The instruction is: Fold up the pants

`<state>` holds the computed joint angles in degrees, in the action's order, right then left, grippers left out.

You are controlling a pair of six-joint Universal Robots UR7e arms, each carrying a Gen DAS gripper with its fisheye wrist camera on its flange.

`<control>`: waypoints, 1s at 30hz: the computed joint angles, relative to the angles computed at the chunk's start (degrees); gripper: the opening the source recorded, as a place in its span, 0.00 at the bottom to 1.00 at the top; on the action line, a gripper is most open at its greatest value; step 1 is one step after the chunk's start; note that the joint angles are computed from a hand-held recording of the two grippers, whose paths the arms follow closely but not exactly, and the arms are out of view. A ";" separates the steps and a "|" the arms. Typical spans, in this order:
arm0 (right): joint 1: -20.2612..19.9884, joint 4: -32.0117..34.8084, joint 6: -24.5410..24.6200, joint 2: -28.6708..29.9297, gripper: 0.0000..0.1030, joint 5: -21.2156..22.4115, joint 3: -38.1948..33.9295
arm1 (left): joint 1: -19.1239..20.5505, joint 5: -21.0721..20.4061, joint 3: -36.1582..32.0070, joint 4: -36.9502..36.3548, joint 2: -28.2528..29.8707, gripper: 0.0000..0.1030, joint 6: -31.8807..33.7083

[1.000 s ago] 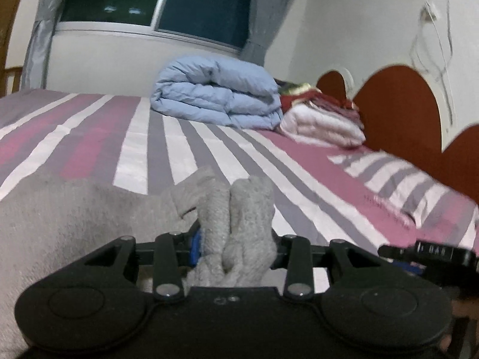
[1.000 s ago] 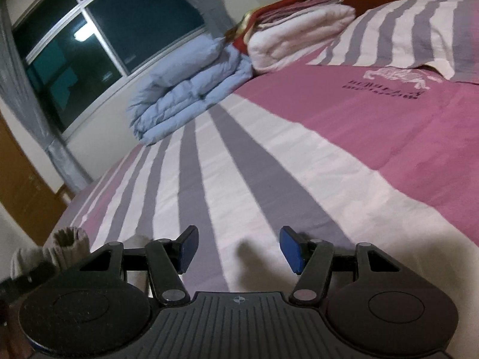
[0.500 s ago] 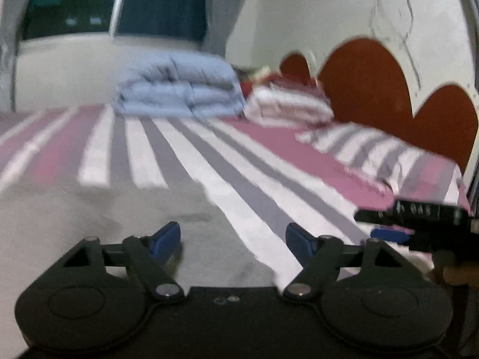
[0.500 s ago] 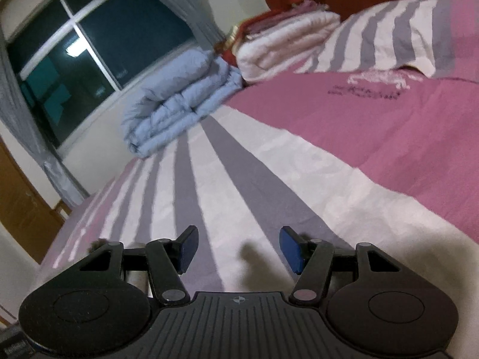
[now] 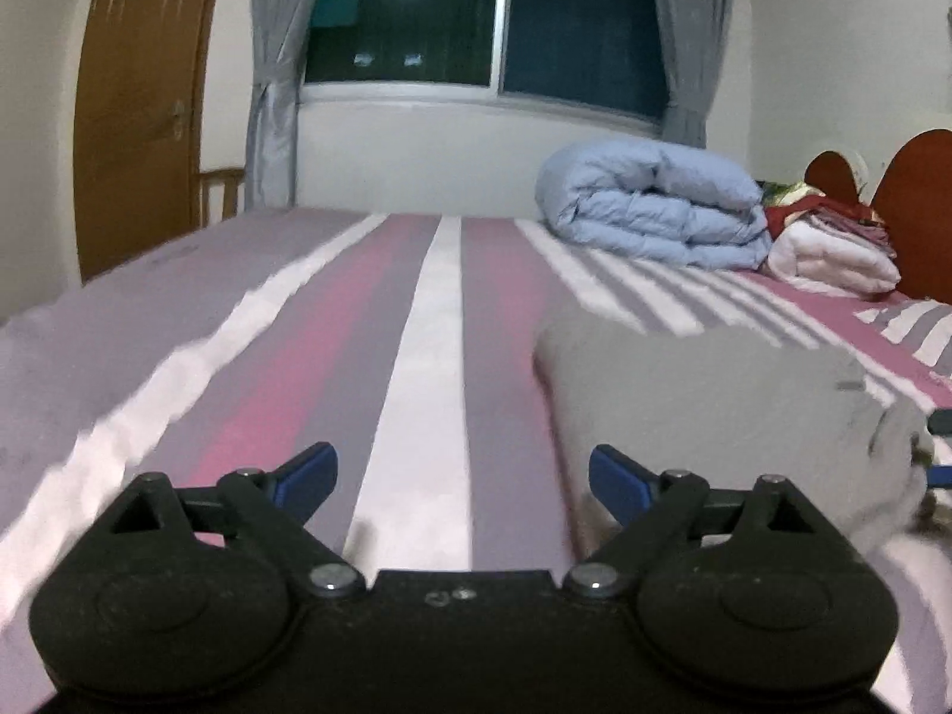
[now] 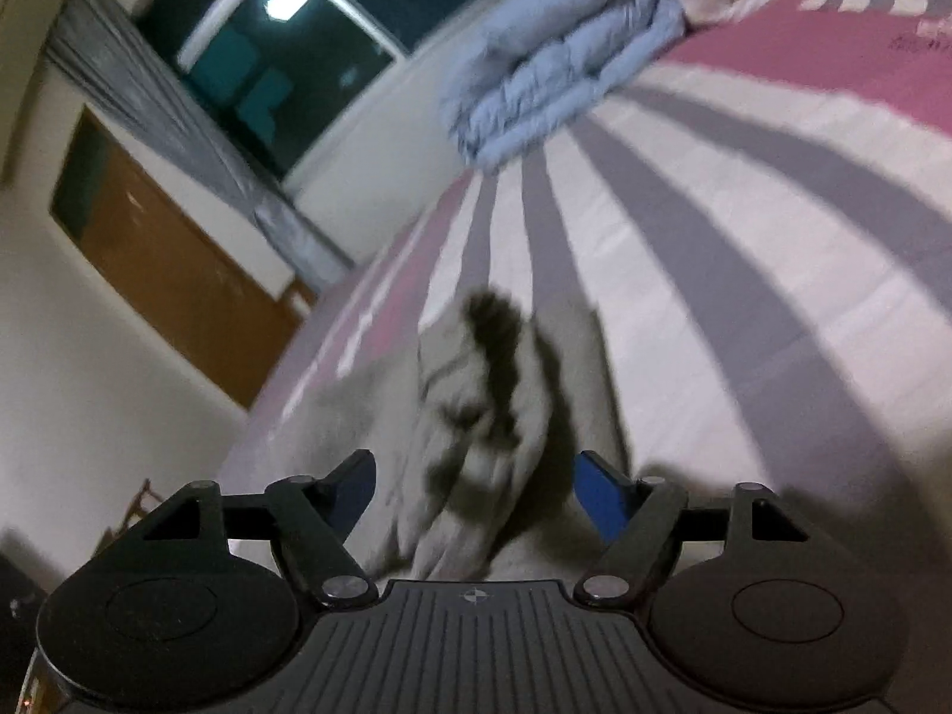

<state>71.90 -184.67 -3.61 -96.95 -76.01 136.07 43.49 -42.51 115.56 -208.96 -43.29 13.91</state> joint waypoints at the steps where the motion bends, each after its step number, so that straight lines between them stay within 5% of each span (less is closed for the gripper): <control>1: 0.41 -0.52 0.83 0.78 0.71 -0.26 0.01 | 0.40 -0.22 0.61 2.08 -1.01 0.82 -1.87; 7: 2.89 -1.27 5.26 6.57 0.69 -2.69 -3.67 | 1.43 -1.64 -0.28 6.24 -1.56 0.84 -4.31; 8: 4.45 -1.71 5.01 7.98 0.42 -5.05 -4.79 | 1.77 -2.00 -0.42 6.67 -1.66 0.84 -4.93; 10: 6.16 -3.48 2.34 8.74 0.33 -5.27 -5.37 | 2.30 -2.46 -0.84 6.66 -1.52 0.84 -5.30; 11: 6.36 -7.07 1.90 8.80 0.31 -1.78 -4.66 | 2.25 -2.26 -0.93 6.73 -1.36 0.84 -5.50; 13: 6.03 -17.77 3.48 8.96 0.31 5.14 -2.43 | 2.14 -2.34 -0.31 5.93 -1.42 0.84 -5.68; 14: 6.13 -23.12 5.73 9.41 0.31 5.06 -1.36 | 2.12 -2.16 -0.25 5.81 -1.40 0.84 -5.77; 16: 5.79 -26.63 6.55 9.01 0.31 -2.31 0.44 | 1.97 -0.96 -0.32 6.51 -1.34 0.84 -6.07; 18: 3.64 -20.53 10.42 10.31 0.31 -8.87 -0.29 | 2.08 -0.77 -0.21 7.77 -1.61 0.84 -6.26; 20: 0.23 -16.88 11.37 9.28 0.32 -5.84 0.51 | 1.94 -0.19 0.00 8.64 -1.84 0.84 -6.47; 30: -0.86 -15.20 7.46 8.79 0.36 -2.85 -0.13 | 0.31 2.33 -0.57 2.06 1.09 0.85 -2.60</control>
<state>71.04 -199.87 3.86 -88.16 -78.86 135.94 43.80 -40.18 114.99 -206.90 -42.20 11.31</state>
